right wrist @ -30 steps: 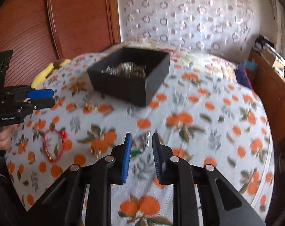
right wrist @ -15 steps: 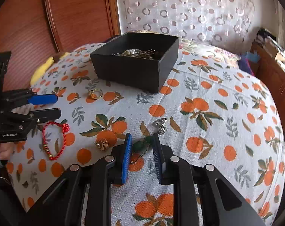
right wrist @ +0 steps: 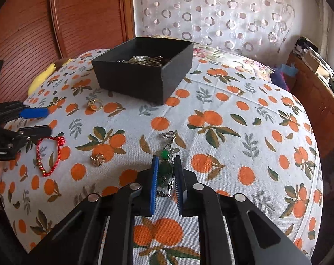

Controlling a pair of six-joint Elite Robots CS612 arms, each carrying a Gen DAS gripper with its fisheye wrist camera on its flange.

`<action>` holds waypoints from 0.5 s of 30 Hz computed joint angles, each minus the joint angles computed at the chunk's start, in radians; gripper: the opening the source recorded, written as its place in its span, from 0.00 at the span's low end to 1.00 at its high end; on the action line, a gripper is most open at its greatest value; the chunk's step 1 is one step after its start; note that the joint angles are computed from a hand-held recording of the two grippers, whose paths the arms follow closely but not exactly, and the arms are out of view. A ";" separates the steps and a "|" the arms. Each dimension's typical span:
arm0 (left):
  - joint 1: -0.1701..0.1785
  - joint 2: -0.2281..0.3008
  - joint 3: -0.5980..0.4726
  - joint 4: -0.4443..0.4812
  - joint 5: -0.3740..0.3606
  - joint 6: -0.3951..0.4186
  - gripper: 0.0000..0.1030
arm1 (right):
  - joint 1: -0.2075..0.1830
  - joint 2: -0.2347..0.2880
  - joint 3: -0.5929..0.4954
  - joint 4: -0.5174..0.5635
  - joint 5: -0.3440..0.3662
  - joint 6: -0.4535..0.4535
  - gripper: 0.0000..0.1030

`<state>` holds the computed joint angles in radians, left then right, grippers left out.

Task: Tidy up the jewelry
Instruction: 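Grasp the red string bracelet with the left tool while the right grasps the green pendant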

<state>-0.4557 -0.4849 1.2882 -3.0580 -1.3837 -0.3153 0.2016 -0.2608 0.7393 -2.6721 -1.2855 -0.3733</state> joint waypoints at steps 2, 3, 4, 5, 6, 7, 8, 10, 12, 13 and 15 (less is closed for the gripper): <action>-0.003 -0.013 0.024 -0.003 0.009 -0.024 0.53 | 0.001 -0.001 0.002 -0.003 -0.003 -0.001 0.15; -0.004 -0.018 0.034 -0.002 0.010 -0.037 0.53 | 0.001 -0.001 0.003 -0.005 -0.005 -0.004 0.15; -0.005 -0.024 0.045 0.001 0.010 -0.055 0.53 | 0.001 -0.001 0.003 -0.004 -0.004 -0.007 0.15; -0.005 -0.027 0.050 0.002 0.006 -0.065 0.53 | 0.001 -0.001 0.003 -0.003 -0.003 -0.007 0.15; -0.007 -0.030 0.056 0.003 0.001 -0.075 0.53 | 0.001 -0.001 0.003 -0.003 -0.003 -0.007 0.16; -0.009 -0.032 0.057 0.007 0.002 -0.080 0.53 | 0.001 -0.001 0.003 -0.004 -0.003 -0.007 0.16; -0.010 -0.032 0.056 0.011 0.004 -0.083 0.52 | 0.001 -0.001 0.003 -0.005 -0.004 -0.008 0.16; -0.012 -0.030 0.049 0.020 0.001 -0.083 0.47 | 0.001 -0.001 0.002 -0.003 -0.004 -0.007 0.16; -0.013 -0.025 0.032 0.038 -0.007 -0.080 0.38 | 0.001 0.000 0.001 -0.003 -0.004 -0.009 0.16; -0.014 -0.022 0.022 0.052 -0.010 -0.074 0.36 | 0.001 0.000 0.002 -0.002 -0.002 -0.007 0.16; -0.016 -0.017 0.007 0.071 -0.015 -0.058 0.32 | 0.001 0.000 0.002 -0.003 0.000 -0.005 0.16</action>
<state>-0.4722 -0.5021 1.2950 -2.9870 -1.3990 -0.3730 0.2022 -0.2613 0.7417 -2.6747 -1.2855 -0.3780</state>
